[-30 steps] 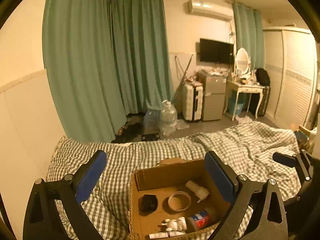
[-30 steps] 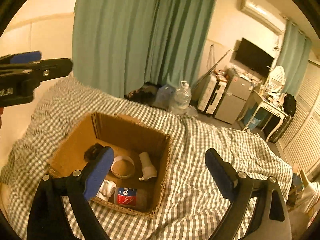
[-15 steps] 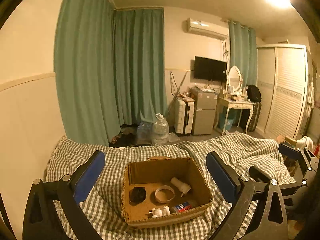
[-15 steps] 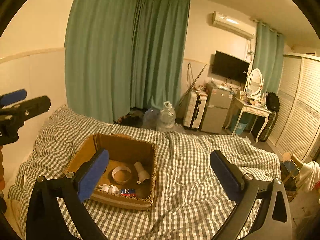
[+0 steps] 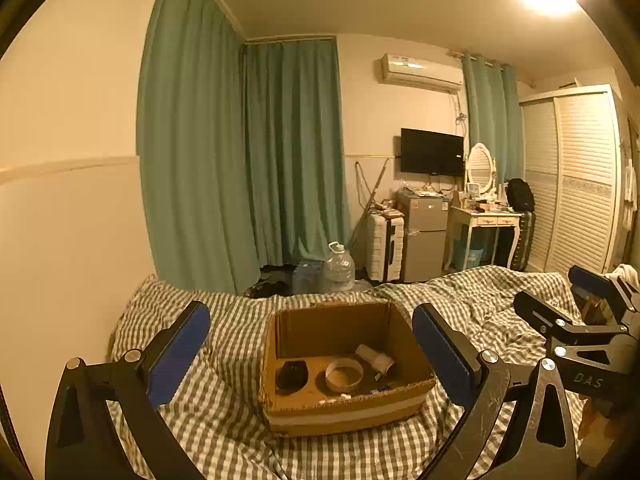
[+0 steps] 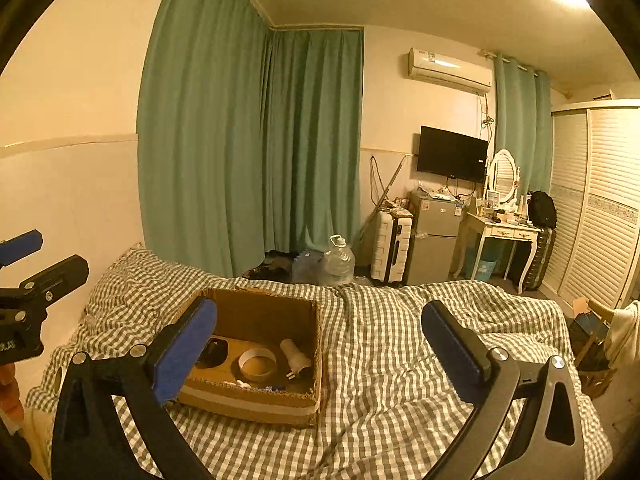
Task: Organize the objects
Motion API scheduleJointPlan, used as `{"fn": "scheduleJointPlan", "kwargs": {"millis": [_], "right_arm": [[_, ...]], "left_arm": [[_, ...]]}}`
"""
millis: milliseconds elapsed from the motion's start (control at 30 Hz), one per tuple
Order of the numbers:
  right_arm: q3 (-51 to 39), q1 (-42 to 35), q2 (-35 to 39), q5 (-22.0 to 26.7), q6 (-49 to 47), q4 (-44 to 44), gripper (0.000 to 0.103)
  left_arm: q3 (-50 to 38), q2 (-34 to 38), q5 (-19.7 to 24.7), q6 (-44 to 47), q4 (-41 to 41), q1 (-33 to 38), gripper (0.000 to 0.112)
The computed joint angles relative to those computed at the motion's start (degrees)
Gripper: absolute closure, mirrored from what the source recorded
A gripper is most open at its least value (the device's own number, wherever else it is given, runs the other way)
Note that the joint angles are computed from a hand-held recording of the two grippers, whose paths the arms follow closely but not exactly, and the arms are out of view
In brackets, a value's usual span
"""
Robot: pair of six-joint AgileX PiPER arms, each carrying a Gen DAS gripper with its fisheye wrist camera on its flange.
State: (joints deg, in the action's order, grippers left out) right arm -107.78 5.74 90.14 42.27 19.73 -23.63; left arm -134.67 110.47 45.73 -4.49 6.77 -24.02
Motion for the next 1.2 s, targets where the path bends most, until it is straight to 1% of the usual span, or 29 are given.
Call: {"fn": "scheduleJointPlan", "kwargs": {"millis": [33, 100, 167, 200, 267, 367, 400, 467, 533, 567, 633, 700, 767, 833, 933, 1067, 1200], "right_arm": [[2.32, -0.40, -0.93, -1.65, 0.47, 0.51, 0.001], [7.75, -1.17, -3.07, -5.51, 2.21, 1.12, 0.001], [12.28, -1.49, -4.60, -8.82, 4.60, -0.08, 0.001], [13.83, -1.39, -5.04, -9.67, 6.19, -1.50, 0.001], [17.01, -1.21, -5.77, -11.39, 9.12, -4.64, 0.001], [20.20, -0.79, -5.87, -12.40, 15.33, -11.11, 0.001], [21.16, -0.78, -5.86, -12.80, 16.87, -12.41, 0.001], [23.61, -0.93, -5.97, -14.04, 19.38, -14.24, 0.001], [26.58, -1.44, -6.12, -15.62, 20.90, -14.63, 0.001], [27.02, -1.45, -5.79, -15.40, 21.75, -15.13, 0.001], [27.58, -0.96, -5.13, -14.51, 23.32, -17.24, 0.001], [28.62, 0.11, -4.98, -14.08, 26.48, -21.86, 0.001], [29.65, 0.67, -5.09, -14.17, 29.02, -25.08, 0.001], [30.29, 0.92, -5.07, -14.08, 30.06, -26.48, 0.001], [30.67, 0.96, -4.89, -13.89, 30.14, -27.06, 0.001], [31.28, 0.08, -5.27, -14.88, 28.32, -24.52, 0.001], [31.76, 0.38, -5.38, -14.34, 29.87, -26.60, 0.001]], "left_arm": [[3.06, -1.16, -1.44, -0.68, 0.66, -0.20, 0.009], [10.85, -4.05, -5.88, -3.39, 3.88, -1.00, 0.009], [17.22, -6.05, -9.69, -6.99, 8.02, -1.78, 0.009], [20.45, -6.90, -11.64, -8.94, 9.96, -2.05, 0.009], [24.11, -7.47, -13.02, -11.72, 12.09, -2.28, 0.009], [26.21, -6.53, -12.95, -10.06, 7.53, -1.19, 0.009], [28.23, -6.86, -14.41, -10.45, 7.39, -0.99, 0.009], [32.42, -7.81, -17.50, -15.02, 12.13, -1.34, 0.009], [34.92, -8.08, -18.76, -19.77, 17.70, -1.87, 0.009], [36.61, -8.50, -19.69, -22.69, 21.00, -2.16, 0.009], [38.05, -8.80, -20.74, -24.95, 22.89, -2.20, 0.009], [39.71, -9.18, -22.10, -26.50, 24.03, -2.15, 0.009], [40.46, -9.44, -22.22, -29.51, 27.09, -2.36, 0.009], [39.89, -8.98, -21.37, -31.39, 28.65, -2.42, 0.009], [39.79, -9.12, -21.35, -31.02, 27.54, -2.06, 0.009], [38.46, -8.67, -20.40, -27.65, 23.68, -1.71, 0.009], [38.60, -8.61, -20.21, -26.92, 24.67, -2.20, 0.009]]}}
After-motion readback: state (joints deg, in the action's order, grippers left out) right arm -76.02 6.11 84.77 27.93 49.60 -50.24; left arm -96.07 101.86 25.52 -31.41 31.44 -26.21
